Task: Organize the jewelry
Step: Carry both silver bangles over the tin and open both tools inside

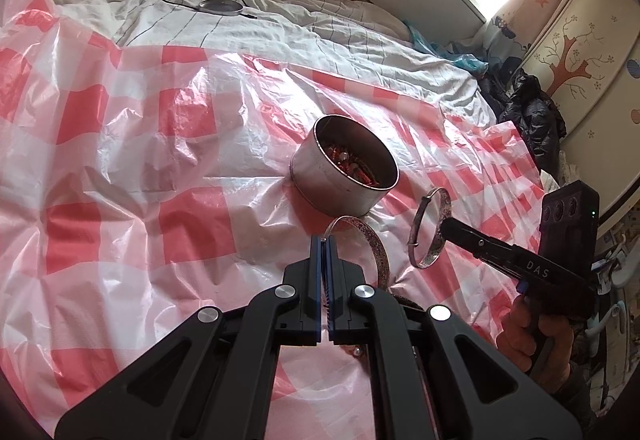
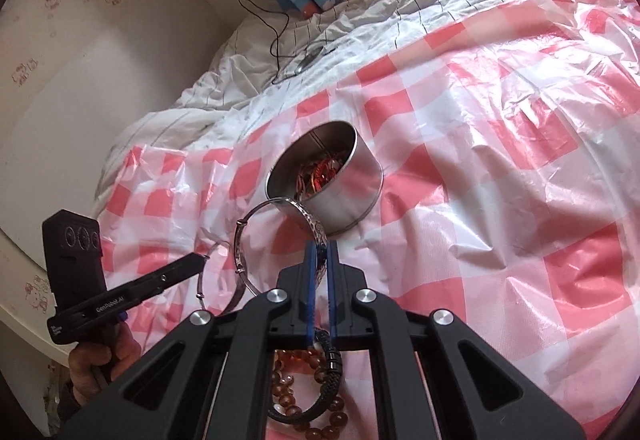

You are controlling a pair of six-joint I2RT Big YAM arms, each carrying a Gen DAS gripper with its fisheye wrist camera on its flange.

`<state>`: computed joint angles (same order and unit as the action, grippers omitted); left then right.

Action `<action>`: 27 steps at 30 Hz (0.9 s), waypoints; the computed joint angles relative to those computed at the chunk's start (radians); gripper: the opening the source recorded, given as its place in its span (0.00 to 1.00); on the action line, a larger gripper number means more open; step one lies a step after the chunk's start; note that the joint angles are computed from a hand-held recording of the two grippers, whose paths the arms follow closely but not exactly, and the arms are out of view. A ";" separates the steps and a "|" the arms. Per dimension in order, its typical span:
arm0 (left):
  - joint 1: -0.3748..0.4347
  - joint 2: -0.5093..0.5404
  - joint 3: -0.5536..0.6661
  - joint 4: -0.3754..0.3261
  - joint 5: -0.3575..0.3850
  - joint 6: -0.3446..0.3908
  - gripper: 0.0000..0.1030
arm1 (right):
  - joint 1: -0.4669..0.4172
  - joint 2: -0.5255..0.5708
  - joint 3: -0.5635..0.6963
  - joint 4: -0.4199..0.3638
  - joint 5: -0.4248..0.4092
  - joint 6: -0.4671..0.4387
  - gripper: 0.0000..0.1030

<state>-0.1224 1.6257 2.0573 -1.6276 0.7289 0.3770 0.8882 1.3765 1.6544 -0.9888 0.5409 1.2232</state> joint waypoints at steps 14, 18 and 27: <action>-0.142 0.128 0.196 0.149 -0.038 -0.233 0.02 | -0.045 -0.001 0.038 -0.025 0.095 -0.053 0.06; -0.185 0.209 0.289 0.078 -0.103 -0.215 0.02 | -0.082 0.046 0.100 -0.068 0.082 -0.091 0.06; -0.121 0.169 0.277 0.071 -0.099 -0.202 0.20 | -0.136 0.204 0.280 -0.218 -0.023 -0.172 0.07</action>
